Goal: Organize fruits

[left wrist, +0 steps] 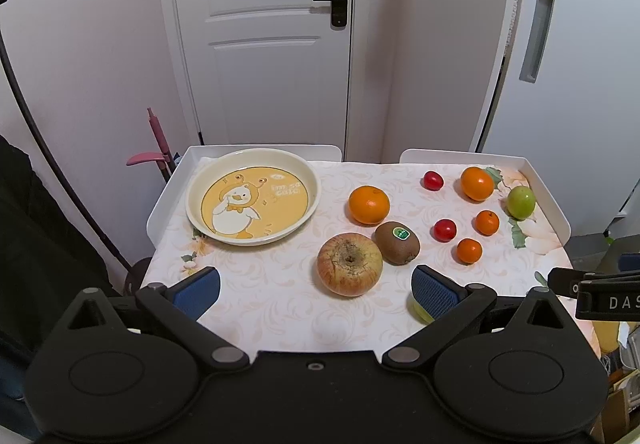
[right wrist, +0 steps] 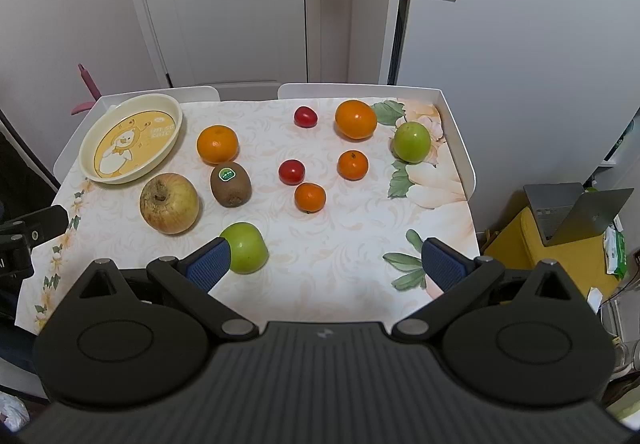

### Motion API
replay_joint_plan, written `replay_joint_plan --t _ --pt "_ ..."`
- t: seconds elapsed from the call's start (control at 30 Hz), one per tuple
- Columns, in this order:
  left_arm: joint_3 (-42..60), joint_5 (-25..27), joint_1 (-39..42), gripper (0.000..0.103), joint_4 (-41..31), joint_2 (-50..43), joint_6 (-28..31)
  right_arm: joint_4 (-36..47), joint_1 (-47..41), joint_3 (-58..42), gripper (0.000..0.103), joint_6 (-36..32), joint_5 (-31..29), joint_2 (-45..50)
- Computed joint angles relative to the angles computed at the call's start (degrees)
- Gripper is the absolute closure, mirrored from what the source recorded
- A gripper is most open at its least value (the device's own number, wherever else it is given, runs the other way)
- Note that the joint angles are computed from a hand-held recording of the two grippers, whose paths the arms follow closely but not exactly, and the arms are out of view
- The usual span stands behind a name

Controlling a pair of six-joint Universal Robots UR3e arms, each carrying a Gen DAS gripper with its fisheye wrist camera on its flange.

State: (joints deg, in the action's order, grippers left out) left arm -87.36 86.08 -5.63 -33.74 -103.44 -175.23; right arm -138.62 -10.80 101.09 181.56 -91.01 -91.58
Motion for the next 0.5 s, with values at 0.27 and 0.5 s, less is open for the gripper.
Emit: replay_joint_plan --t 0.27,0.5 --pt "-0.01 0.14 -0.38 0.000 0.54 -0.20 0.13 -0.18 -0.10 0.41 0.000 0.05 0.05 -0.49" --pt "-0.40 -0.10 -0.10 0.000 0.96 -0.02 0.37 0.07 -0.39 0.30 0.000 -0.26 0.41 -0.68"
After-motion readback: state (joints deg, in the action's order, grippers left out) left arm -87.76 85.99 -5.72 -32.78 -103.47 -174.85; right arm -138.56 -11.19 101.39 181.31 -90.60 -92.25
